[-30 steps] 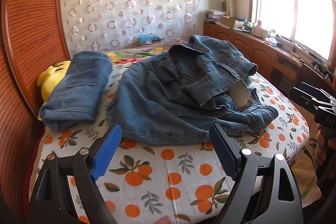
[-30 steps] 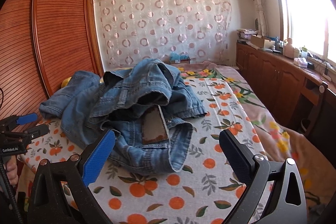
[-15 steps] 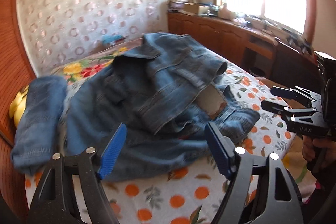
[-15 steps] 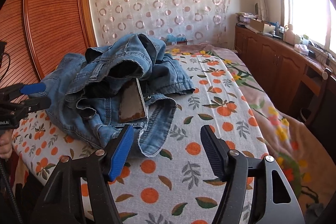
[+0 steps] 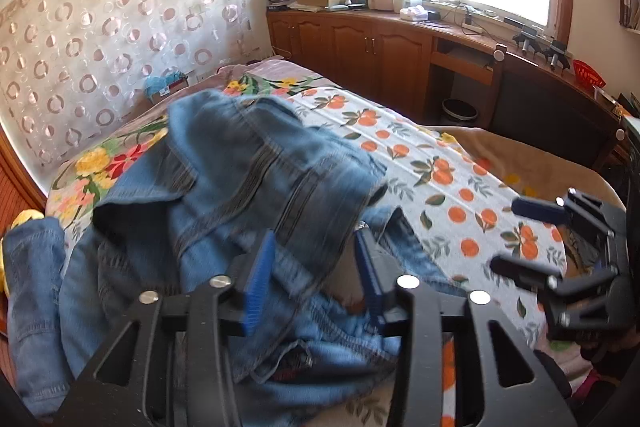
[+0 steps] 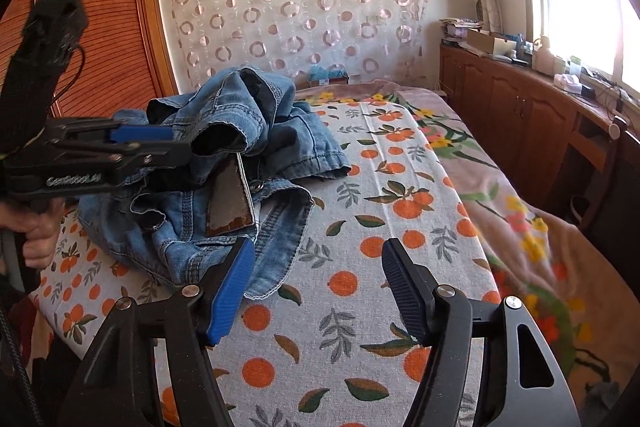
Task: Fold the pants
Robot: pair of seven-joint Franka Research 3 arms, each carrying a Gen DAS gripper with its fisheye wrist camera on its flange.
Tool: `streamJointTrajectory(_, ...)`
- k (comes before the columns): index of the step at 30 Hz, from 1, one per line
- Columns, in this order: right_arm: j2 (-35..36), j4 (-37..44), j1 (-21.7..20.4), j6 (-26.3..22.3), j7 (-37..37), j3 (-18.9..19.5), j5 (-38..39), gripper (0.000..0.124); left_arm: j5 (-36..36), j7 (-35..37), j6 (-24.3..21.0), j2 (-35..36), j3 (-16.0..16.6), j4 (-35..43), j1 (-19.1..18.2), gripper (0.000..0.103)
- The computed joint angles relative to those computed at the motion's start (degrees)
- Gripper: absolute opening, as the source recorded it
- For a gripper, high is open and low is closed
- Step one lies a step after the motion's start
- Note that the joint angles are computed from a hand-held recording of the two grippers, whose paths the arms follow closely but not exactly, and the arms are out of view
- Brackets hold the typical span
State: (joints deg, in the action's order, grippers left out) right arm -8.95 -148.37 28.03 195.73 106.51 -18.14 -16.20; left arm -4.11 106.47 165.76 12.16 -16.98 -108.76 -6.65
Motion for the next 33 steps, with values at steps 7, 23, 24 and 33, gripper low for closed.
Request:
streamJointTrajectory(7, -0.7, -0.3, 0.4, -1.2, -2.1, 0.3, 2.4, 0.068, -0.6, 0.5, 0.3, 0.2, -0.4, 1.0, -0.1, 0.007)
streamJointTrajectory(23, 0.2, 3.4, 20.0, -3.5, -5.4, -18.3, 3.4, 0.068, -23.3, 14.4, 10.4, -14.3, 5.2, -10.7, 1.0, 0.003)
streamJointTrajectory(24, 0.3, 3.6, 21.0, -3.7, -6.0, -19.2, 3.7, 0.068, -24.8, 15.4, 11.0, -15.1, 6.3, -11.6, 0.3, 0.003)
streamJointTrajectory(33, 0.0, 5.0, 30.4, -4.0, -10.9, -27.7, 7.9, 0.068, -29.7, 16.1, 17.9, -22.3, 15.9, -22.0, -4.9, 0.003)
